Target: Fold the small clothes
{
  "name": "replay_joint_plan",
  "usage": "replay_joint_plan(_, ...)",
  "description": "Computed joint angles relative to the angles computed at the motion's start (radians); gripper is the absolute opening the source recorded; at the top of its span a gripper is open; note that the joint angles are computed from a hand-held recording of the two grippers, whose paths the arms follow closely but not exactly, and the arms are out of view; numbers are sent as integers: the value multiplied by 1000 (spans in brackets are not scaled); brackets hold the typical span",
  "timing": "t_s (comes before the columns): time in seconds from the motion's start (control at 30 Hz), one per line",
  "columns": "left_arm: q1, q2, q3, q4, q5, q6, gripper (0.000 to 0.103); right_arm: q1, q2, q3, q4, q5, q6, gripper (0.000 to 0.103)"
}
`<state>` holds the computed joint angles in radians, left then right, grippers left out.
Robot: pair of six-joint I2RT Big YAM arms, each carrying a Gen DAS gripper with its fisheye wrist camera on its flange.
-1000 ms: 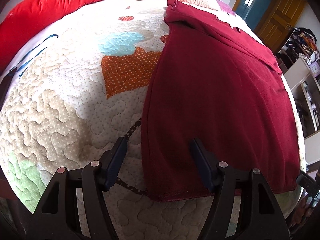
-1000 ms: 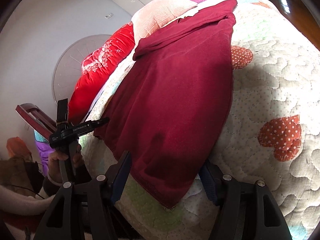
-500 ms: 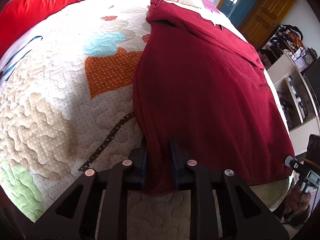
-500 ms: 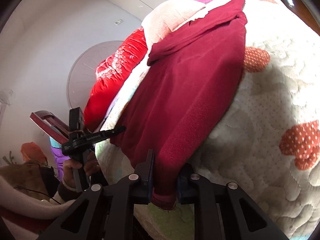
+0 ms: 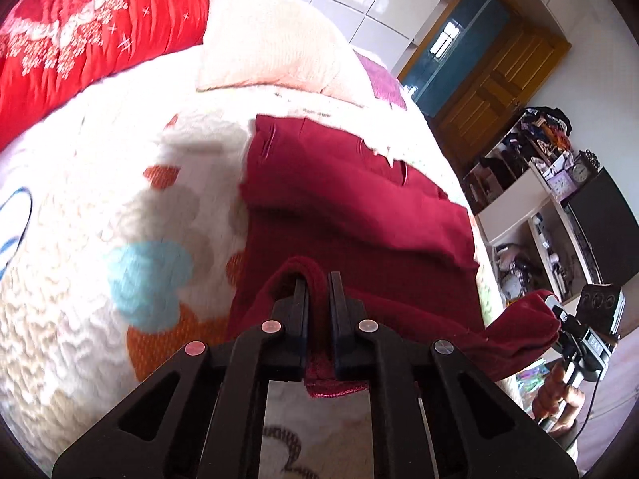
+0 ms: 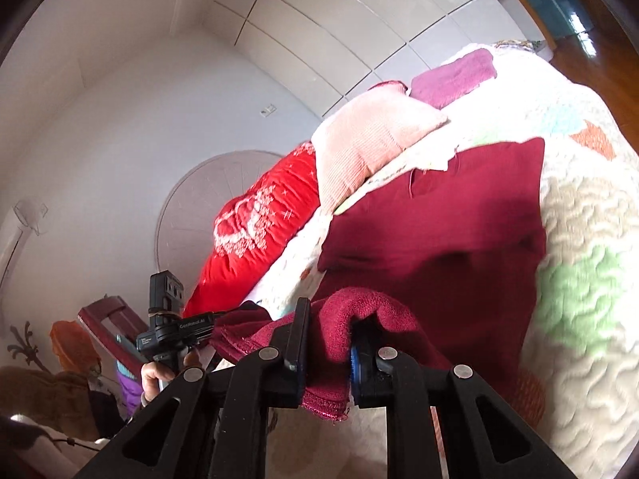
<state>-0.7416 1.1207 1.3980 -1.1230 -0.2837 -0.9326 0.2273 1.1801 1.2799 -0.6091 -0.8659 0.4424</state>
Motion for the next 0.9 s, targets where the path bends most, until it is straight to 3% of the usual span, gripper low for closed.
replay_joint_plan(0.2, 167, 243, 237, 11, -13, 165, 7, -15, 239, 247, -14, 131, -5, 15)
replay_joint_plan(0.3, 262, 331, 267, 80, 71, 121, 7, -16, 369, 349, -11, 197, 50, 15)
replay_joint_plan(0.4, 332, 380, 268, 158, 165, 98, 8, -10, 496, 490, -157, 258, 33, 25)
replay_joint_plan(0.43, 348, 400, 284, 151, 201, 98, 11, -8, 514, 520, -198, 284, 6, 27)
replay_joint_plan(0.47, 356, 425, 317, 115, 226, 108, 13, -8, 520, 537, -226, 298, -12, 27)
replay_joint_plan(0.53, 356, 435, 341, 88, 224, 150, 29, -20, 490, 495, -177, 265, 5, 29)
replay_joint_plan(0.57, 346, 423, 333, 97, 188, 166, 39, -25, 468, 462, -127, 267, 29, 38)
replay_joint_plan(0.6, 340, 408, 321, 112, 148, 174, 60, -33, 436, 415, -60, 281, 60, 47)
replay_joint_plan(0.63, 333, 386, 297, 136, 113, 165, 73, -40, 407, 369, 20, 302, 100, 64)
replay_joint_plan(0.67, 330, 367, 275, 161, 90, 151, 74, -47, 392, 347, 62, 315, 129, 69)
replay_joint_plan(0.77, 334, 357, 270, 161, 116, 144, 74, -56, 396, 374, 25, 265, 129, 67)
replay_joint_plan(0.8, 330, 355, 267, 163, 120, 152, 74, -48, 394, 379, 12, 257, 94, 64)
replay_joint_plan(0.9, 297, 386, 298, 138, 67, 196, 74, 17, 433, 471, -169, 376, -106, 52)
